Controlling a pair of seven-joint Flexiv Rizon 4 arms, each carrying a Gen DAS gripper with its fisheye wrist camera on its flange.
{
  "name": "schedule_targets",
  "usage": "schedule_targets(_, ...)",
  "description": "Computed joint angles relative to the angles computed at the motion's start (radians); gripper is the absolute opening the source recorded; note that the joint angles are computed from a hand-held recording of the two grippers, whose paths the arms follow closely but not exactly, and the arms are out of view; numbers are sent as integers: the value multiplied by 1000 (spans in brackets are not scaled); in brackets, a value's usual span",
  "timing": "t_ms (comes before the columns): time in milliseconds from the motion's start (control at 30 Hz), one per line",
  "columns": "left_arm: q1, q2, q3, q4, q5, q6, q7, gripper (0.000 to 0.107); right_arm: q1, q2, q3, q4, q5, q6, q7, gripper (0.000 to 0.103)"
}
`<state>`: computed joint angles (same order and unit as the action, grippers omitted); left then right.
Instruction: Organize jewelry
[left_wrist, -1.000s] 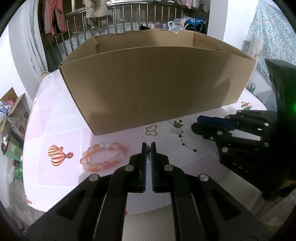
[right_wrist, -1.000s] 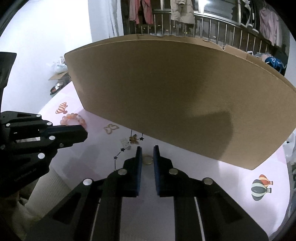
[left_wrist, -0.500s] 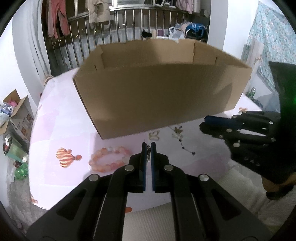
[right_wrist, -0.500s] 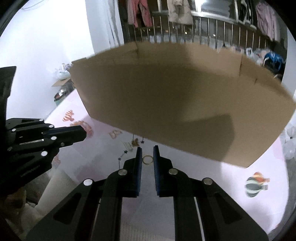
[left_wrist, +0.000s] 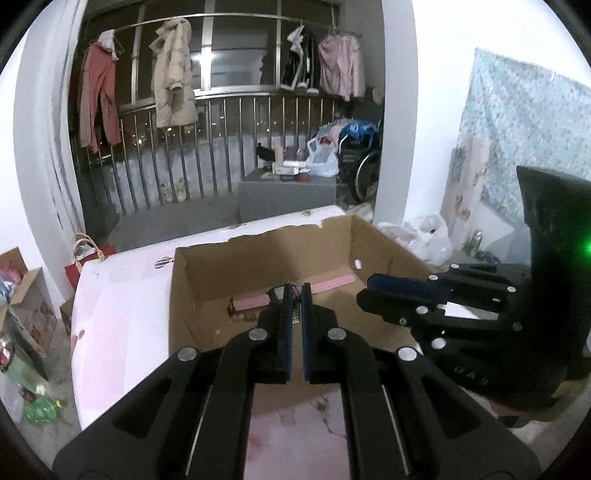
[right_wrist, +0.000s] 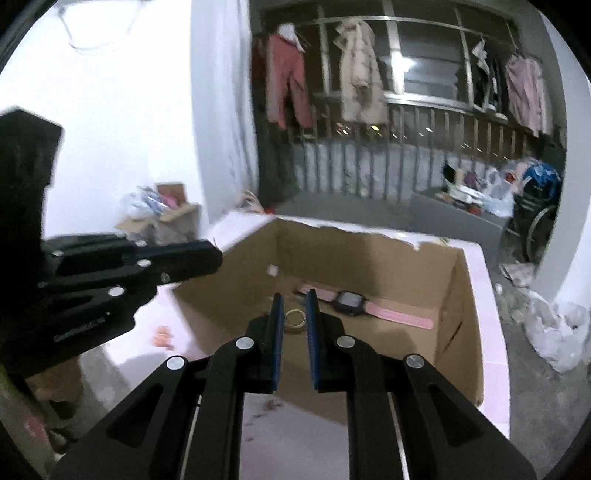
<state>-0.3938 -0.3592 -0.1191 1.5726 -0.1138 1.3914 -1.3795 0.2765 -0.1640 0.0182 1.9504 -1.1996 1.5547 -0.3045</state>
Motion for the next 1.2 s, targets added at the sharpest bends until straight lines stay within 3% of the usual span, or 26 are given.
schedule_targets(100,-51,-82,74,-125,70,-97,-67,4,-3,-46,67,-32,258,-89,-192,13)
schedule_targets(200,-55,-132,93,-191,101,-167,-114,7,30,-62,34,-50,297,-119,-206,14)
schedule_targets(300,-39,-127,86,-166,107,-142,-134,32,58,-50,-24,-25,223,-83,-118,29)
schedule_targets(500,5,-74,68,-69,79,-54,-153,38,46,-18,-45,12,116,-23,-28,31)
schedule_targets(733,64,64,29,140,15,47,-149,43,-31,56,-47,89,-97,156,95,32)
schedule_targets(833,84,118,4,226,-28,58,-118,43,-54,77,44,140,65,143,-94,32)
schedule_targets(933,115,150,-51,299,-111,67,-40,43,-69,68,200,162,415,66,-412,32)
schedule_targets(1033,127,152,-94,342,-203,57,39,43,-64,39,265,154,575,17,-548,32)
schedule_targets(1067,118,147,-87,344,-201,48,45,43,-52,33,263,153,589,8,-565,32)
schedule_targets(1200,3,82,47,266,31,-25,-68,43,-36,-17,303,128,720,-41,-696,30)
